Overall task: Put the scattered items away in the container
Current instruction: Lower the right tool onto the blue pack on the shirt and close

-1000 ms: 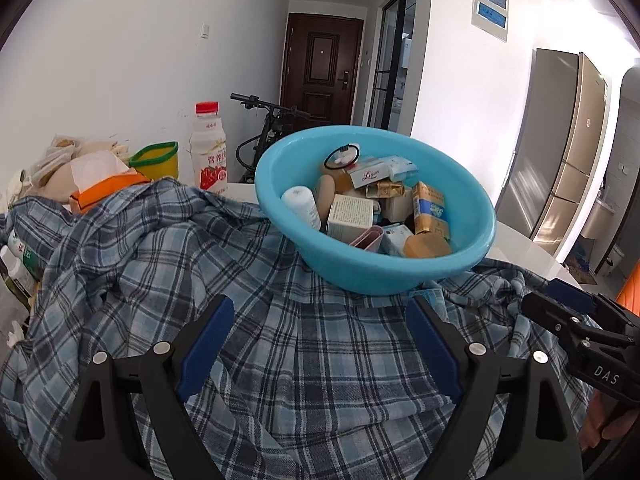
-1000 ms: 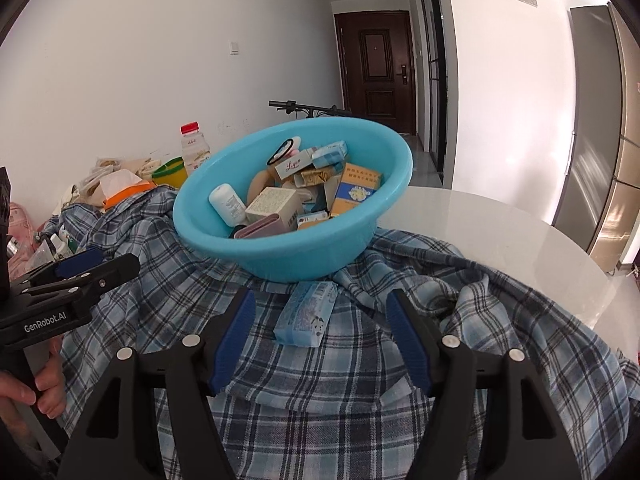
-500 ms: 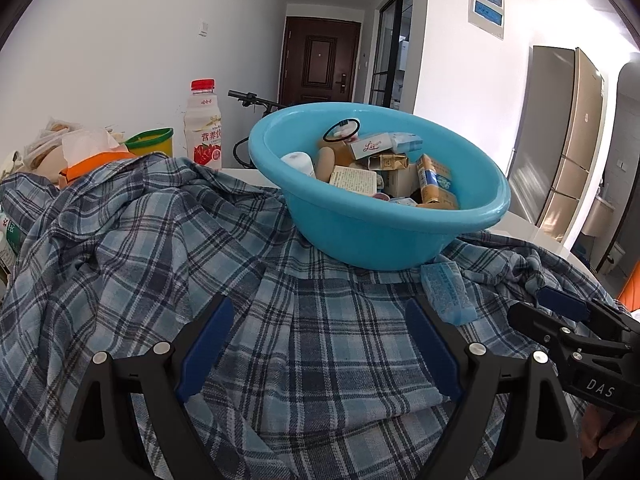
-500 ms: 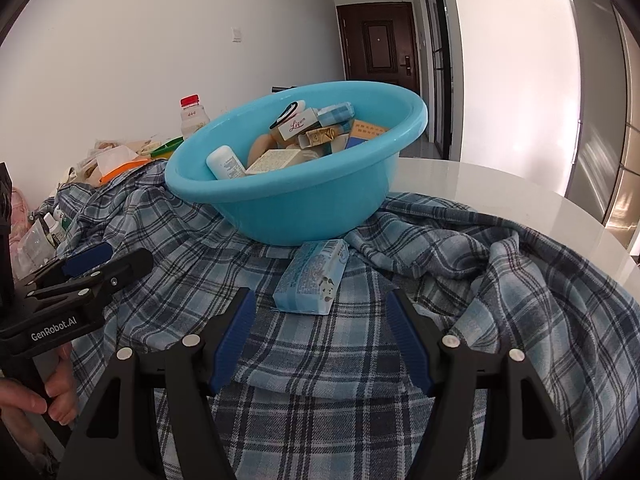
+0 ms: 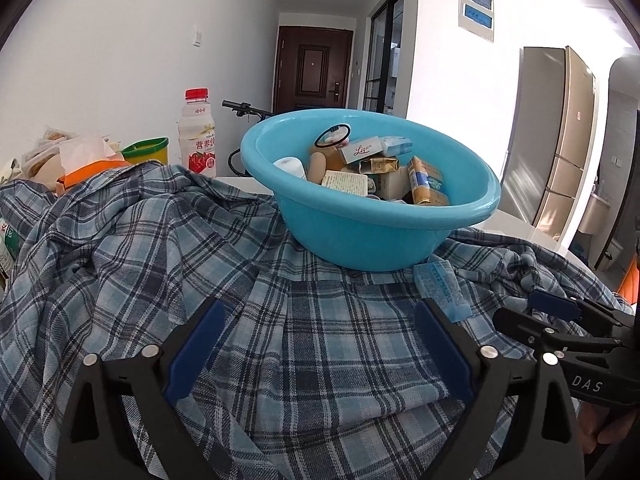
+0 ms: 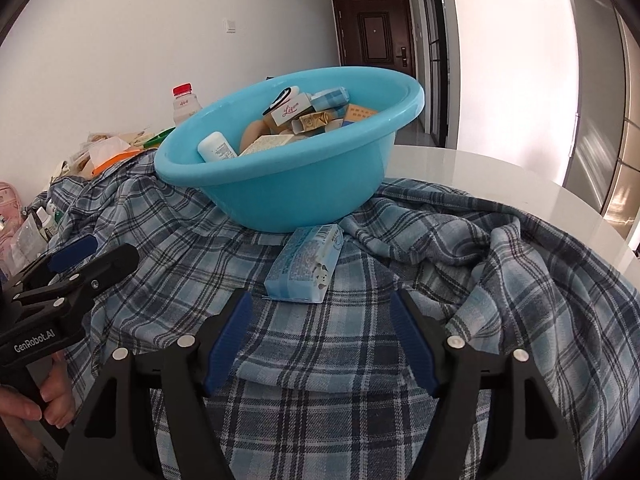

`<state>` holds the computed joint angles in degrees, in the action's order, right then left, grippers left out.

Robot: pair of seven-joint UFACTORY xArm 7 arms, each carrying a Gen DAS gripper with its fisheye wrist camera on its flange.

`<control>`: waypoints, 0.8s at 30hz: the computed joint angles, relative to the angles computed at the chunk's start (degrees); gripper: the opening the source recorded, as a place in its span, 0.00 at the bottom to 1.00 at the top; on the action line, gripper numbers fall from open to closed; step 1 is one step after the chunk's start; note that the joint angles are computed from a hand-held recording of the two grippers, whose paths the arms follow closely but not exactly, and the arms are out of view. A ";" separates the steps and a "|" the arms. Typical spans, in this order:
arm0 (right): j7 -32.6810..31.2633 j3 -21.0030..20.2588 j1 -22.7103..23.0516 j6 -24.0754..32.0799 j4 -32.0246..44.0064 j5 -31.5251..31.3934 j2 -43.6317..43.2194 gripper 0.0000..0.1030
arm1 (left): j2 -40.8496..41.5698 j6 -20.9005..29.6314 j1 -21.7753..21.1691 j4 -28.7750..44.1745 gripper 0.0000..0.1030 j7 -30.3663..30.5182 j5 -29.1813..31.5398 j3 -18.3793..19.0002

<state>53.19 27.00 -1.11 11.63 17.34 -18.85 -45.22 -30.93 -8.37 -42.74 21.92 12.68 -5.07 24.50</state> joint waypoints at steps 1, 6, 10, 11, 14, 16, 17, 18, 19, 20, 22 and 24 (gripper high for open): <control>0.01 0.17 -0.07 0.42 0.24 -0.04 0.20 0.68 | -0.05 -0.55 0.51 -0.23 1.00 -0.24 -0.11 -0.44; 0.43 1.97 -0.88 1.39 1.18 -1.45 0.39 0.68 | 0.23 -0.30 0.37 0.09 1.00 -0.91 0.45 0.07; 0.66 2.54 -1.08 2.56 2.11 -2.63 1.13 0.69 | 0.89 0.61 1.29 0.57 1.00 -1.20 0.26 -0.81; 0.64 2.52 -0.98 2.82 2.33 -2.87 1.42 0.73 | 1.25 1.27 1.70 0.90 1.00 -1.30 0.06 -1.22; 0.10 1.86 -0.51 3.05 3.16 -3.52 2.96 0.75 | 2.18 2.44 2.78 1.62 1.00 -1.43 -1.20 -2.21; -0.09 1.76 -0.55 2.99 4.03 -4.01 3.91 0.75 | 2.37 2.37 3.42 1.60 1.00 -1.38 -1.98 -2.86; -0.32 1.72 -0.56 3.37 4.78 -4.23 4.62 0.76 | 2.23 2.12 3.48 1.44 1.00 -1.27 -2.23 -2.93; -0.46 1.94 -0.82 4.00 5.73 -4.61 5.46 0.77 | 2.17 1.80 3.74 1.25 1.00 -1.29 -2.39 -3.25; -0.39 2.51 -1.49 4.80 6.90 -5.24 6.52 0.79 | 2.19 1.57 4.05 1.16 1.00 -1.37 -2.45 -3.58; 0.01 3.26 -2.35 5.60 8.10 -6.05 7.62 0.79 | 2.26 1.55 4.22 1.17 1.00 -1.44 -2.42 -3.78; 0.69 3.56 -3.36 5.70 10.02 -7.61 10.41 0.79 | 2.11 1.95 4.45 1.19 1.00 -1.47 -2.36 -3.97; 1.77 3.28 -3.87 6.51 11.91 -8.55 13.56 0.79 | 2.04 1.99 5.08 1.17 1.00 -1.71 -2.49 -4.66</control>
